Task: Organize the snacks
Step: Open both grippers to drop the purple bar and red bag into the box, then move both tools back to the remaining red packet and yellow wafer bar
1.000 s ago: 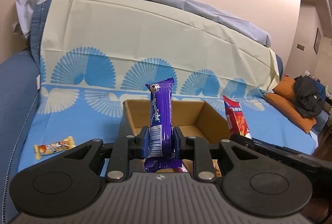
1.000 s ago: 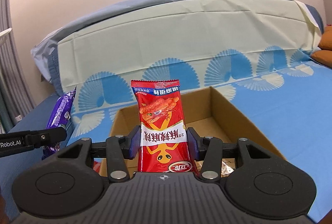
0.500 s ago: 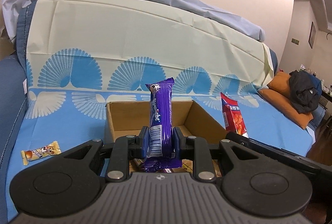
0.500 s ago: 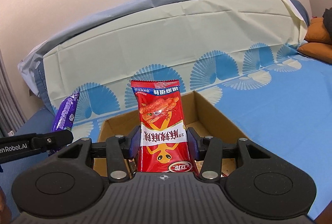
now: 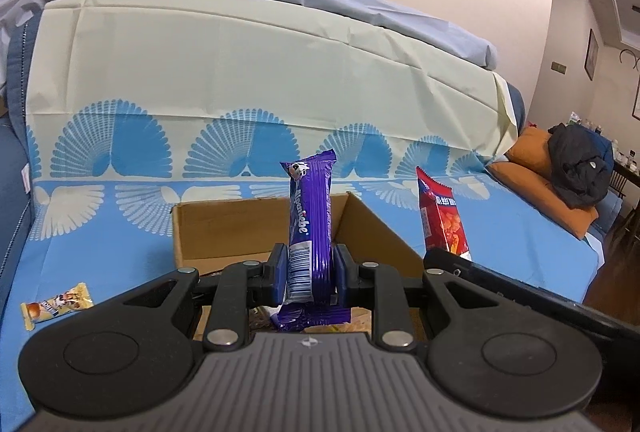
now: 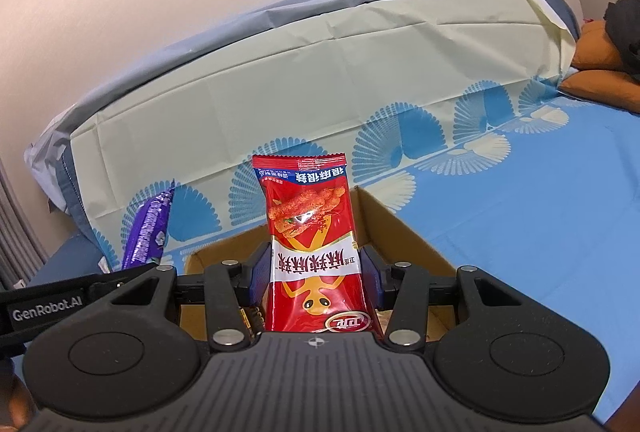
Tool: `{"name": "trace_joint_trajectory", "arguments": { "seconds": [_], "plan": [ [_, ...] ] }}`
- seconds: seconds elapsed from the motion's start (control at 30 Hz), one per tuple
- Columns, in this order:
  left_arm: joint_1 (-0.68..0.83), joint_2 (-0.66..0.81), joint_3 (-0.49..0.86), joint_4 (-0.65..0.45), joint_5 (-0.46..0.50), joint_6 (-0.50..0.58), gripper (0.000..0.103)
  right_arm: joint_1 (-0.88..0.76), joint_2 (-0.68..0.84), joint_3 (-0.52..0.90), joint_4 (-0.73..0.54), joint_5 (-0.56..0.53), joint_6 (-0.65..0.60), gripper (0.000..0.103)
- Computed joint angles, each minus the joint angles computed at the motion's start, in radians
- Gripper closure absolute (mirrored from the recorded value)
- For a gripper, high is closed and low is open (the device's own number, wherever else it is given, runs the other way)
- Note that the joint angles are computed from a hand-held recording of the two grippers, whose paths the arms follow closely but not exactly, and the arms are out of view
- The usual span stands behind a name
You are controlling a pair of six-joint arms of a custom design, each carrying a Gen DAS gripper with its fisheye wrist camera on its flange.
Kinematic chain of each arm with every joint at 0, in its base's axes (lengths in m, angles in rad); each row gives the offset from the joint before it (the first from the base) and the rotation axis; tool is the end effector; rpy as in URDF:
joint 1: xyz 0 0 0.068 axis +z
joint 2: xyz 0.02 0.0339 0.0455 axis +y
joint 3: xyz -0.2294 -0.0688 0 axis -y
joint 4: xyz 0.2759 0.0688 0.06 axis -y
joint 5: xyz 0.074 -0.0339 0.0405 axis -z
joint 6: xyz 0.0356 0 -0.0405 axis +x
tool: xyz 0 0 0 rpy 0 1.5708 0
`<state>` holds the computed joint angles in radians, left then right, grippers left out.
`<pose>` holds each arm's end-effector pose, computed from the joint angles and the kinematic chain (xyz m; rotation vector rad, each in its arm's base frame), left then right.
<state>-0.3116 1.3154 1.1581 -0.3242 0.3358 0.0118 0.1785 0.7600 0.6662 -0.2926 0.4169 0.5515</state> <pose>0.3194 -0.1152 0.3017 0.5388 1.9932 -0.5300 0.2316 0.0271 0.2653 0.6194 1.8210 0.0810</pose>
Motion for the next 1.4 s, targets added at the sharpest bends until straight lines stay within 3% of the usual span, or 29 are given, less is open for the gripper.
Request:
{"name": "trace_joint_trajectory", "arguments": {
  "seconds": [0.57,0.6,0.7,0.8,1.0,1.17,1.2,1.3,1.4],
  "plan": [
    [-0.057,0.111,0.127,0.011,-0.036,-0.050,0.077,0.008,-0.017,-0.012,0.018,0.038,0.002,0.053],
    [-0.058,0.117,0.134,0.005,-0.039,-0.055,0.074,0.010,-0.014,-0.010,0.015,0.037,0.004,0.050],
    [-0.059,0.106,0.114,0.008,-0.065,-0.057,0.046,0.019,0.021,0.013,-0.007,0.047,0.016,0.023],
    [-0.032,0.067,0.061,0.025,-0.062,-0.068,0.043,0.027,0.029,0.019,-0.010,0.060,0.020,0.022],
    [0.090,-0.053,-0.077,0.063,0.021,-0.054,0.046,0.083,0.073,0.041,-0.018,0.110,-0.005,0.022],
    [0.265,-0.150,-0.188,0.066,0.192,0.027,0.069,0.138,0.105,0.054,-0.025,0.155,-0.033,0.022],
    [0.311,-0.164,-0.209,0.058,0.236,0.065,0.073,0.151,0.111,0.057,-0.026,0.166,-0.039,0.022],
    [0.439,-0.187,-0.263,0.020,0.341,0.209,0.074,0.194,0.116,0.057,-0.024,0.197,-0.061,0.022],
    [0.549,-0.181,-0.326,0.015,0.389,0.395,0.078,0.239,0.107,0.047,-0.014,0.223,-0.088,0.022]
  ]
}}
